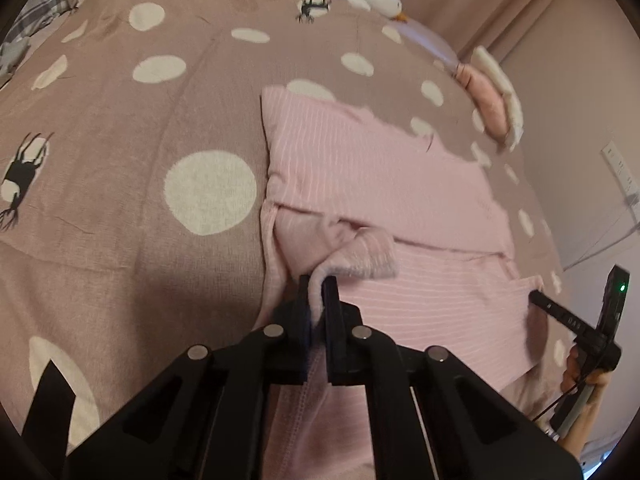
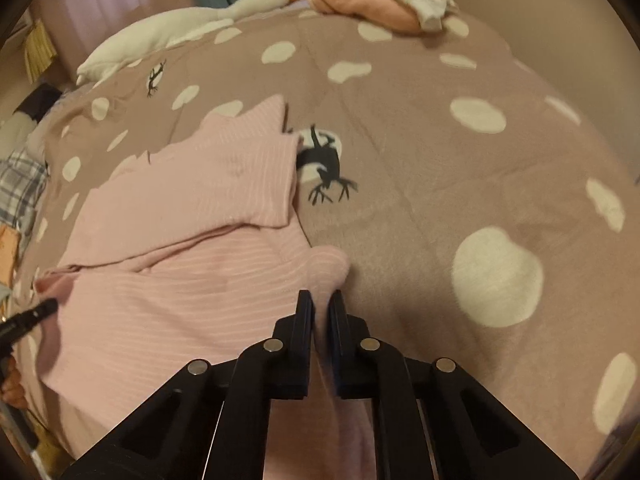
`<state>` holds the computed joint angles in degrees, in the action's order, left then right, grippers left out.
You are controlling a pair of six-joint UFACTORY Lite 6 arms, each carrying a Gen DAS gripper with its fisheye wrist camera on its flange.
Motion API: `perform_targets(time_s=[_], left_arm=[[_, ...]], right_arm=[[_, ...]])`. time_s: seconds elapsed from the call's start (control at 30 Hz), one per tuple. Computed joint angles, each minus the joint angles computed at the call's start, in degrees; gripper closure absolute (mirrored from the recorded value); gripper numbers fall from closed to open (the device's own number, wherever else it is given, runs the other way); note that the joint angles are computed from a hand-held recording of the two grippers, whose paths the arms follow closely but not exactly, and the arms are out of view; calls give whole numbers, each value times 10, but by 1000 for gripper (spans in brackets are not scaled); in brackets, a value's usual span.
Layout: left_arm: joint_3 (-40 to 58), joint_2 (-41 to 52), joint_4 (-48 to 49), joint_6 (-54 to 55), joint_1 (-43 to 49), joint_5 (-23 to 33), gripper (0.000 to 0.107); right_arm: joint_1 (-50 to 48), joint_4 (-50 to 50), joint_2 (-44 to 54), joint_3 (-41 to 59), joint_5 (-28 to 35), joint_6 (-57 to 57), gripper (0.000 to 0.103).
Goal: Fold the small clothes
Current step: 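Close the right tool on the shirt and lift it with both tools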
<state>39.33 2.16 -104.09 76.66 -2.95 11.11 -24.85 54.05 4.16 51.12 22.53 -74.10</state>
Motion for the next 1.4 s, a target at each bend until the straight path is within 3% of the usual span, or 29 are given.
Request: perform_targets(time_s=[0.3, 0.43, 0.67, 0.77, 0.9, 1.0, 1.07, 1.17, 1.27, 1.4], left_arm=[[-39, -151, 114, -149, 18, 7, 103], [-8, -153, 120, -148, 30, 12, 103], [111, -57, 124, -138, 80, 33, 103], [175, 1, 178, -193, 100, 57, 103], [263, 69, 264, -272, 105, 28, 104], [325, 132, 279, -296, 136, 87, 105], [358, 172, 270, -303, 152, 121, 105], [398, 218, 333, -363, 146, 108, 106], [426, 259, 384, -403, 144, 112, 106], [432, 279, 483, -462, 123, 74, 103]], right_arm=[[-28, 93, -115, -13, 83, -72, 96], [5, 101, -98, 32, 69, -61, 96], [85, 51, 18, 188, 32, 38, 96], [118, -22, 88, 280, 18, 134, 96], [145, -91, 152, 365, 19, 215, 96], [163, -152, 196, 415, 1, 279, 96], [166, -165, 237, 460, 22, 300, 96], [177, -206, 287, 509, 40, 343, 96], [190, -298, 308, 514, 9, 427, 96], [180, -315, 326, 520, 15, 443, 96]])
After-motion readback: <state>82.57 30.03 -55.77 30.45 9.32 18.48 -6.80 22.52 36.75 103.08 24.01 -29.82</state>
